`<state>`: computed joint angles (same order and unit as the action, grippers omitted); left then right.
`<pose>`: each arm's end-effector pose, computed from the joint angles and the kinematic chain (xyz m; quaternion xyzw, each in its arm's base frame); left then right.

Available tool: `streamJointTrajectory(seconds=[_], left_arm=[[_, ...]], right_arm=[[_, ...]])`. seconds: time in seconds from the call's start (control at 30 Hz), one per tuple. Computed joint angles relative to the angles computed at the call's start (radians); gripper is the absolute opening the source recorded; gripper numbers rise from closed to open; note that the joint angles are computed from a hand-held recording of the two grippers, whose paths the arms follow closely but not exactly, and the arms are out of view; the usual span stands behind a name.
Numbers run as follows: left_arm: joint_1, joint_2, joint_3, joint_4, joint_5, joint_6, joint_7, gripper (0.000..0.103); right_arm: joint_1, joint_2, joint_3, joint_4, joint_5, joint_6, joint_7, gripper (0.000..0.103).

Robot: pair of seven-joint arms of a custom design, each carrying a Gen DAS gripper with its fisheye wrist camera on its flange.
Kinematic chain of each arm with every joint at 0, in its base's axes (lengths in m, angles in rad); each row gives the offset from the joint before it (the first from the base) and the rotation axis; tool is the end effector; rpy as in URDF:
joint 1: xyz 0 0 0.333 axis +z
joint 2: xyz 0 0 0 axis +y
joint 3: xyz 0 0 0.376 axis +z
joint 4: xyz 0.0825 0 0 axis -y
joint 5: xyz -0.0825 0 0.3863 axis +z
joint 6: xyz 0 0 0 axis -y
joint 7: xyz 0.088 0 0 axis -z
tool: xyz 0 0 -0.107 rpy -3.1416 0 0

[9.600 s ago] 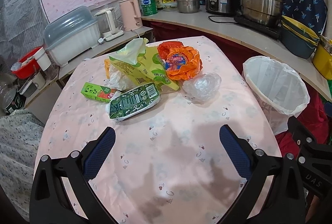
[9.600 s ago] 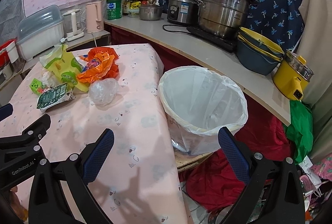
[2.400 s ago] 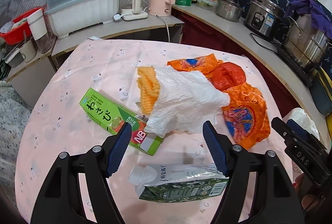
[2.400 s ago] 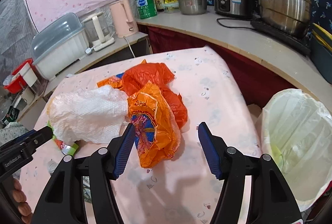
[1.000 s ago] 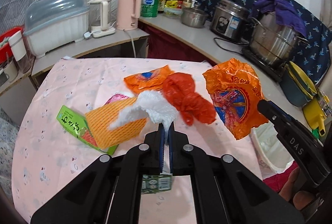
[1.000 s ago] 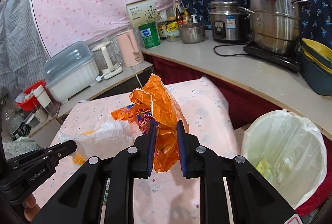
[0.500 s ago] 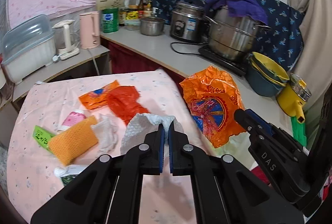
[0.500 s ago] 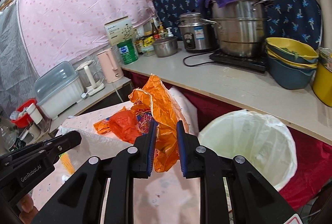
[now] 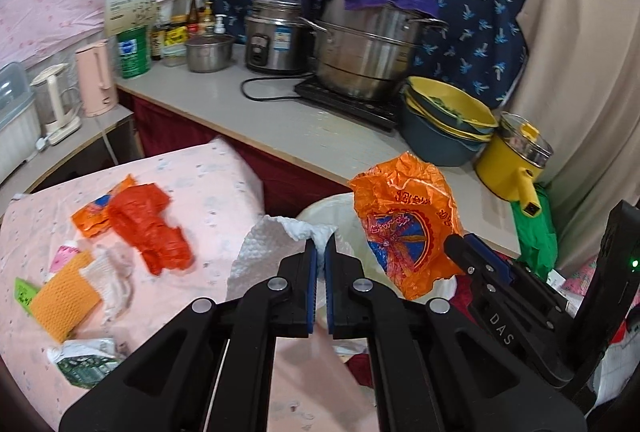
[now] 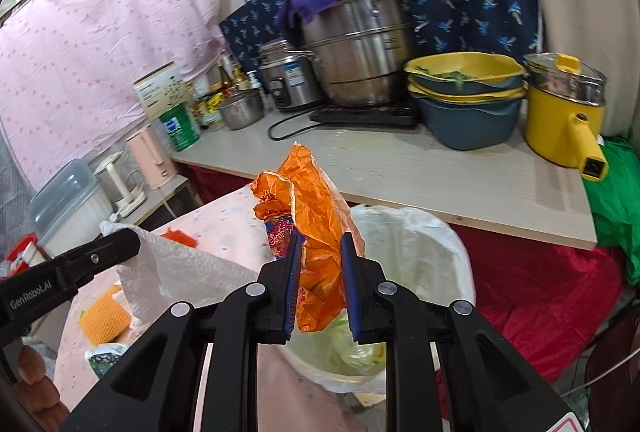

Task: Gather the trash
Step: 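Carry the snack bag and paper towel to the bin and release both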

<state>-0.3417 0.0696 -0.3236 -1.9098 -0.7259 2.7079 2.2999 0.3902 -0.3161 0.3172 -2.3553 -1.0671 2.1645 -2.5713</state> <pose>0.5124 -0.3646 0.5969 -0.3271 0.8444 -0.4198 0.0614 0.3609 0.2798 0.5340 -0.3135 0.8199 -0.3651 0.3102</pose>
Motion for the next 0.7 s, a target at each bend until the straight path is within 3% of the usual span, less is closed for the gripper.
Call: streamJointTrajectory(seconds=[0.5, 0.53, 0.63, 0.7], left_arm=[[-0.023, 0.126, -0.05, 0.117, 0.08, -0.121, -0.08, 0.005], [-0.024, 0.13, -0.05, 0.119, 0.089, -0.12, -0.088, 0.011], [-0.024, 0.136, -0.052, 0.118, 0.105, -0.105, -0.113, 0.052], [-0.021, 0.129, -0.057, 0.101, 0.1, -0.062, -0.107, 0.057]], right_arm=[[-0.026, -0.091, 0.014, -0.111, 0.095, -0.029, 0.017, 0.019], [-0.028, -0.091, 0.015, -0.111, 0.096, -0.028, 0.017, 0.019], [-0.034, -0.089, 0.014, -0.11, 0.095, -0.021, 0.019, 0.019], [-0.037, -0.086, 0.013, -0.11, 0.093, -0.015, 0.019, 0.019]])
